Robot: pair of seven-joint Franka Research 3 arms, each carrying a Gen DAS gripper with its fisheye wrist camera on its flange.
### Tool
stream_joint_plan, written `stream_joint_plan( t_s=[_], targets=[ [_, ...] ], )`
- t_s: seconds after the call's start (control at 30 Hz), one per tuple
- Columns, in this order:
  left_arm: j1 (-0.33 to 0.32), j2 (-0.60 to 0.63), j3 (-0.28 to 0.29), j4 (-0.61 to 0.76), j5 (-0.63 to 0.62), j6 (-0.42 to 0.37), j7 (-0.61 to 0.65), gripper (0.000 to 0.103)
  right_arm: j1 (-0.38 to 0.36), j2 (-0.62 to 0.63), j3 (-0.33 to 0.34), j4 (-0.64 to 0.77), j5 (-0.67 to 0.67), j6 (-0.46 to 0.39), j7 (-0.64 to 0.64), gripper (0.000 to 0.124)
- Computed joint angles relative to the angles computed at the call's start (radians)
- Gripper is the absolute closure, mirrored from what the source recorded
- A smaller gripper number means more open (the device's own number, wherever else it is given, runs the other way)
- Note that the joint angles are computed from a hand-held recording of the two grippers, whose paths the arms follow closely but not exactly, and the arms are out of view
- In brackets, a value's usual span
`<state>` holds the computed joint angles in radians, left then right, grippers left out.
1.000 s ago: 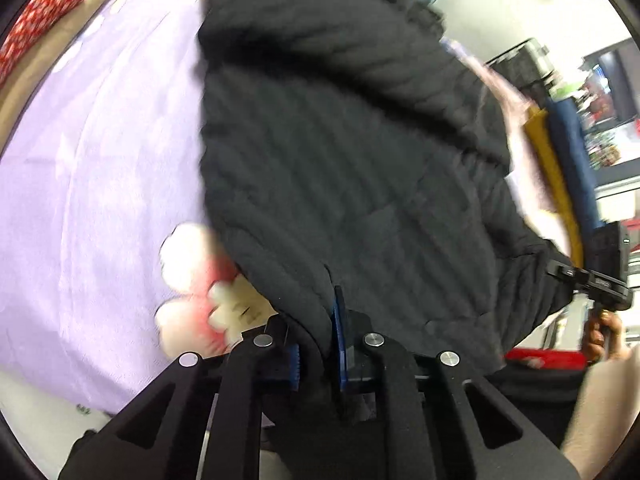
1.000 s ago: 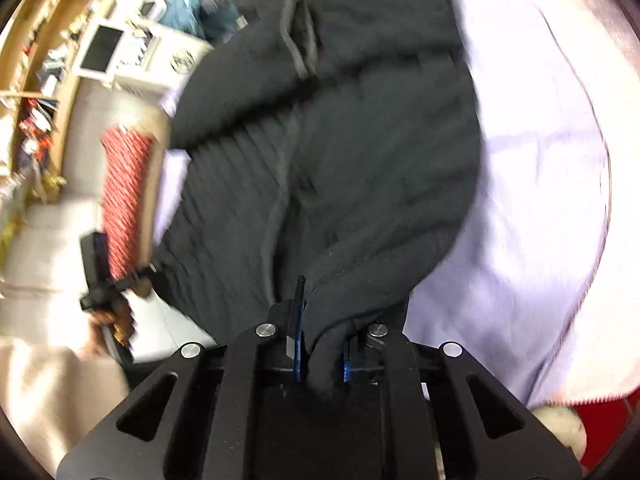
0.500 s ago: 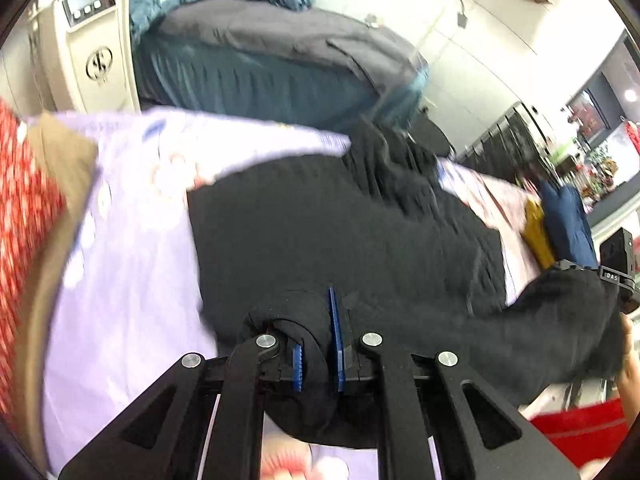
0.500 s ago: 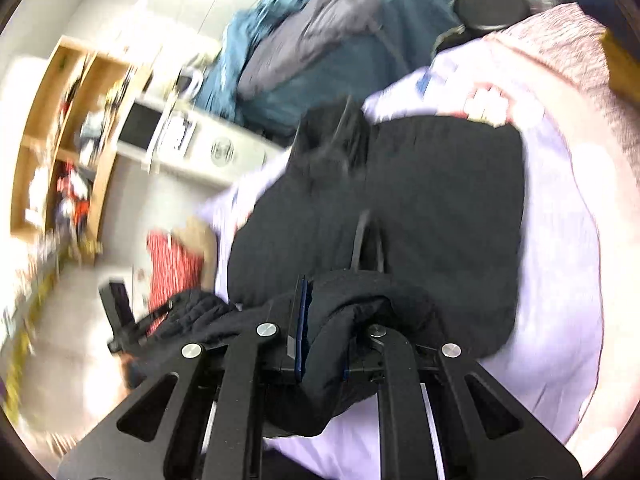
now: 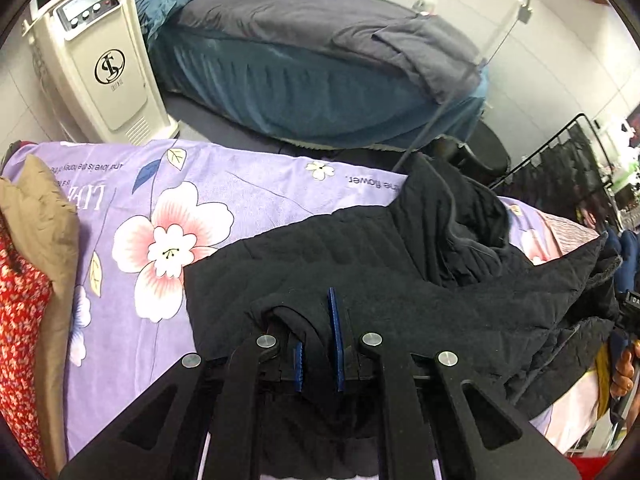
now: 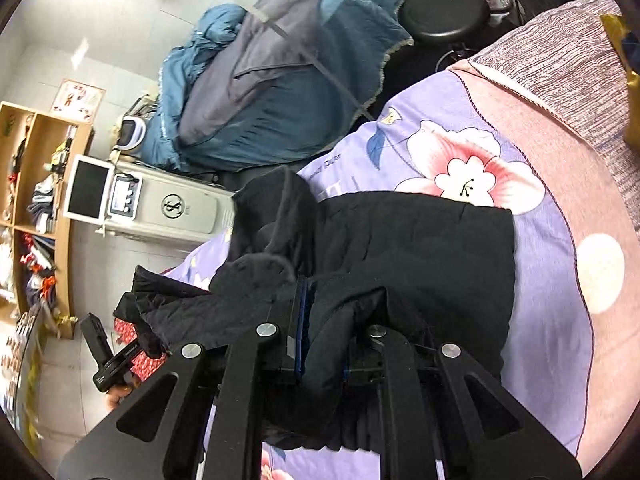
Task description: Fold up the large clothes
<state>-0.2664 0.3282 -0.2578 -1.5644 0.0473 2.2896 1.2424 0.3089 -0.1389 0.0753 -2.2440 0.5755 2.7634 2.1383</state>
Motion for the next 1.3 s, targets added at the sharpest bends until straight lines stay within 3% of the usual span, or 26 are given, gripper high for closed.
stream_joint_plan(
  t_s=[0.1, 0.23, 0.33, 0.43, 0.53, 0.6, 0.63, 0.77, 0.87, 0.97, 1.07, 1.13, 1.23, 1.3],
  targets=[
    [-0.013, 0.069, 0.008, 0.08, 0.017, -0.056, -0.023, 0.09, -0.008, 0.039, -0.005, 0.023, 0.002, -0.006, 0.023, 0.111],
    [0.007, 0.116, 0.001, 0.123, -0.039, -0.074, -0.058, 0.089, -0.017, 0.092, -0.009, 0.046, 0.024, 0.001, 0.058, 0.111],
    [0.083, 0.116, -0.037, 0.107, -0.216, -0.049, -0.06, 0.084, -0.023, 0.123, -0.01, 0.051, 0.064, 0.016, 0.088, 0.111],
    [0.204, 0.057, -0.104, -0.002, -0.524, 0.059, 0.033, 0.072, -0.03, 0.148, -0.01, 0.063, 0.076, 0.022, 0.098, 0.111],
    [0.219, -0.01, -0.081, -0.063, -0.603, 0.08, 0.058, 0.069, -0.035, 0.176, -0.01, 0.085, 0.068, 0.015, 0.103, 0.111],
    [0.157, -0.084, -0.009, -0.119, -0.42, 0.123, -0.038, 0.033, -0.038, 0.196, -0.012, 0.101, 0.041, 0.002, 0.124, 0.111],
    [0.128, -0.125, 0.02, -0.157, -0.303, 0.159, -0.082, 0.028, -0.04, 0.204, -0.012, 0.105, 0.038, 0.002, 0.132, 0.111],
    [0.078, -0.217, 0.041, -0.235, -0.057, 0.169, -0.127, 0.027, -0.047, 0.23, -0.007, 0.11, 0.065, 0.013, 0.136, 0.111],
    [0.028, -0.289, 0.006, -0.33, 0.037, 0.175, -0.085, 0.027, -0.051, 0.232, 0.0, 0.099, 0.121, 0.035, 0.148, 0.11],
    [-0.04, -0.332, -0.035, -0.414, 0.174, 0.191, -0.073, 0.026, -0.057, 0.214, 0.015, 0.078, 0.258, 0.07, 0.103, 0.107],
    [-0.096, -0.338, -0.062, -0.476, 0.234, 0.214, -0.083, 0.019, -0.055, 0.176, 0.021, 0.064, 0.417, 0.089, 0.027, 0.096],
    [-0.122, -0.311, -0.07, -0.483, 0.227, 0.194, -0.114, 0.019, -0.045, 0.144, 0.025, 0.06, 0.627, 0.131, -0.113, 0.076],
    [-0.149, -0.254, -0.065, -0.457, 0.287, 0.152, -0.197, 0.019, -0.024, 0.099, 0.013, 0.054, 0.772, 0.157, -0.207, 0.064],
    [-0.167, -0.207, -0.059, -0.415, 0.366, 0.102, -0.227, 0.017, 0.003, 0.055, 0.014, 0.04, 0.905, 0.223, -0.306, 0.062]
  ],
)
